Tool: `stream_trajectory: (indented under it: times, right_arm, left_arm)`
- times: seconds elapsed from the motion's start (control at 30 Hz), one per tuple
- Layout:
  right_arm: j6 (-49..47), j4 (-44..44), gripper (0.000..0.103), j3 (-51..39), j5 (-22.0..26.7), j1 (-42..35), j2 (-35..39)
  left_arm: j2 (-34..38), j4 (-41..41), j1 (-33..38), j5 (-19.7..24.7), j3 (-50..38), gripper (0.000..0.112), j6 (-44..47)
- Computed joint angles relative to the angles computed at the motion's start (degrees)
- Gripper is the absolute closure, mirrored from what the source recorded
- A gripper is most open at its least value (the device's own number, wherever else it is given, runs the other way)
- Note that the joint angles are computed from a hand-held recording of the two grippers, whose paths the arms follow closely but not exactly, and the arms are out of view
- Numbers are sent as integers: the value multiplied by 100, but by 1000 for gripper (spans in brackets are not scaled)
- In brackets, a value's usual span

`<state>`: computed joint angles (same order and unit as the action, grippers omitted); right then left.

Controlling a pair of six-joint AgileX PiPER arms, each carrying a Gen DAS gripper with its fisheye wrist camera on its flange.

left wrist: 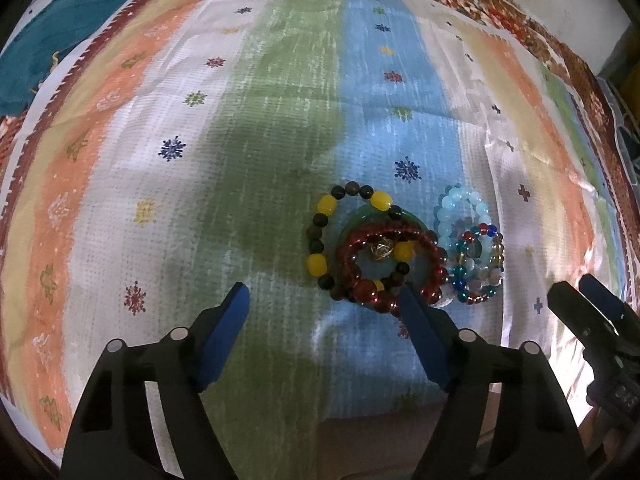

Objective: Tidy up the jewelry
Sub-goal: 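Lower the left tool over the dark red bead bracelet while the right tool approaches the multicoloured bracelet, then close the left tool on the red bracelet while the right tool closes on the multicoloured bracelet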

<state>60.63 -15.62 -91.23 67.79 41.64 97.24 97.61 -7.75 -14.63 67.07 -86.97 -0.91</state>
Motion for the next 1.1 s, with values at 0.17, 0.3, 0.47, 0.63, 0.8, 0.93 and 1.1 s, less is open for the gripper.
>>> stream_trajectory:
  times: [0.17, 0.3, 0.47, 0.63, 0.8, 0.93, 1.1]
  right_arm:
    - [-119, 122, 14, -83, -70, -153, 173]
    - [-186, 218, 16, -147, -165, -247, 279]
    - [-375, 328, 26, -274, -176, -303, 486]
    - [-502, 453, 30, -436, -217, -355, 674]
    - [-619, 666, 42, -382, -364, -446, 699]
    - [-785, 1121, 62, -165, -640, -627, 698]
    - [-848, 1143, 77, -138, -676, -626, 695]
  left_arm:
    - [125, -12, -20, 65, -112, 48, 54]
    - [216, -75, -4, 147, -226, 60, 88]
    - [285, -120, -43, 141, -269, 67, 173]
    - [398, -212, -41, 132, -293, 78, 283]
    - [388, -243, -39, 98, -266, 87, 354]
    - [330, -279, -41, 54, -185, 91, 410]
    - [329, -269, -71, 16, -179, 93, 415]
